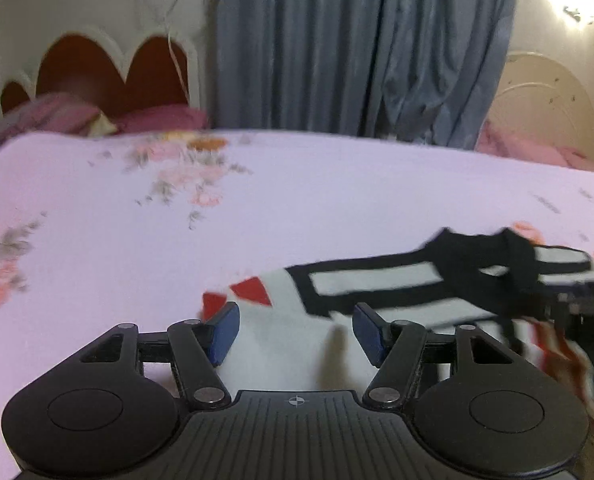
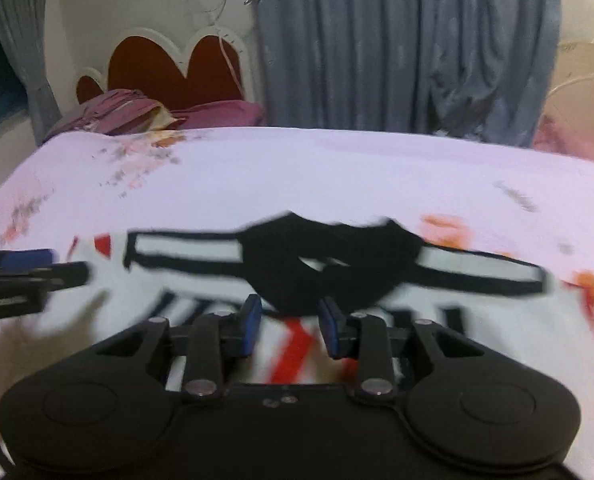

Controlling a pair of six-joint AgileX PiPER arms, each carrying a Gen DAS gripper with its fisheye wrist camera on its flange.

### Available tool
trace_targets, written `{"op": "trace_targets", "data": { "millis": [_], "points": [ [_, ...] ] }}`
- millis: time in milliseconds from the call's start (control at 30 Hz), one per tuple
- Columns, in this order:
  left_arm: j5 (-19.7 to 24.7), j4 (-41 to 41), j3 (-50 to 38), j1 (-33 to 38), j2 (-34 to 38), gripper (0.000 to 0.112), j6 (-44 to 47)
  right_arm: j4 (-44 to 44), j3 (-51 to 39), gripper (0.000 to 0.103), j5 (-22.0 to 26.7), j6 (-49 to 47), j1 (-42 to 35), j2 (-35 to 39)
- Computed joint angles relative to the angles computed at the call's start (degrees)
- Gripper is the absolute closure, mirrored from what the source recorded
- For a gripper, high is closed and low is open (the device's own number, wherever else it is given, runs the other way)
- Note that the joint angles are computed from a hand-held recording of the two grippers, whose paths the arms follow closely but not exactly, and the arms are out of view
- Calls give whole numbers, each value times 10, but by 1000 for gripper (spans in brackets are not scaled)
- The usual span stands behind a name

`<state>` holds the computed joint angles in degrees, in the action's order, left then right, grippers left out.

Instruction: Fold small clothes

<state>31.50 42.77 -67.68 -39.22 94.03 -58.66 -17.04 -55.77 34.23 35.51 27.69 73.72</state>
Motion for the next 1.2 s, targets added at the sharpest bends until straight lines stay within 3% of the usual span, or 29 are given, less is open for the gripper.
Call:
{"op": "trace_targets", "data": {
  "millis": [100, 167, 233, 300, 467, 500, 567, 633, 733, 867, 933, 1067, 1200],
  "points": [
    [-25, -78, -13, 31, 35, 40, 65, 20, -38, 74, 35, -32, 3, 76],
    [9, -37, -14, 3, 25, 40, 35, -20, -25, 74, 25, 3, 18, 72],
    [8, 2, 19, -27, -10, 40, -18, -48, -23, 73, 40, 45, 33, 54],
    [21, 48, 54, -73, -44, 40, -95, -75, -2, 67, 25, 89, 48, 17],
    [57, 108, 110, -146, -50, 40, -200, -99, -2, 69, 67, 119, 81, 30],
    [62, 120, 107, -147, -47, 40, -198, -116, 10, 70, 62, 135, 86, 23],
    [82, 101, 106, -152, -65, 40, -174, -136, 11, 70, 93, 164, 92, 10],
    [94, 101, 128, -162, -110, 40, -206, -152, 28, 68, 123, 206, 95, -26],
    [102, 99, 151, -197, -152, 40, -245, -112, 78, 68, 105, 221, 95, -110],
    [129, 77, 151, -236, -122, 40, -239, -181, 97, 67, 150, 279, 212, -113],
    [127, 113, 176, -247, -118, 40, -265, -218, 106, 68, 184, 317, 248, -112],
    [125, 109, 192, -250, -136, 40, -236, -220, 144, 76, 241, 357, 228, -181],
    [129, 111, 187, -251, -130, 40, -237, -212, 146, 76, 266, 346, 218, -207]
  ]
}}
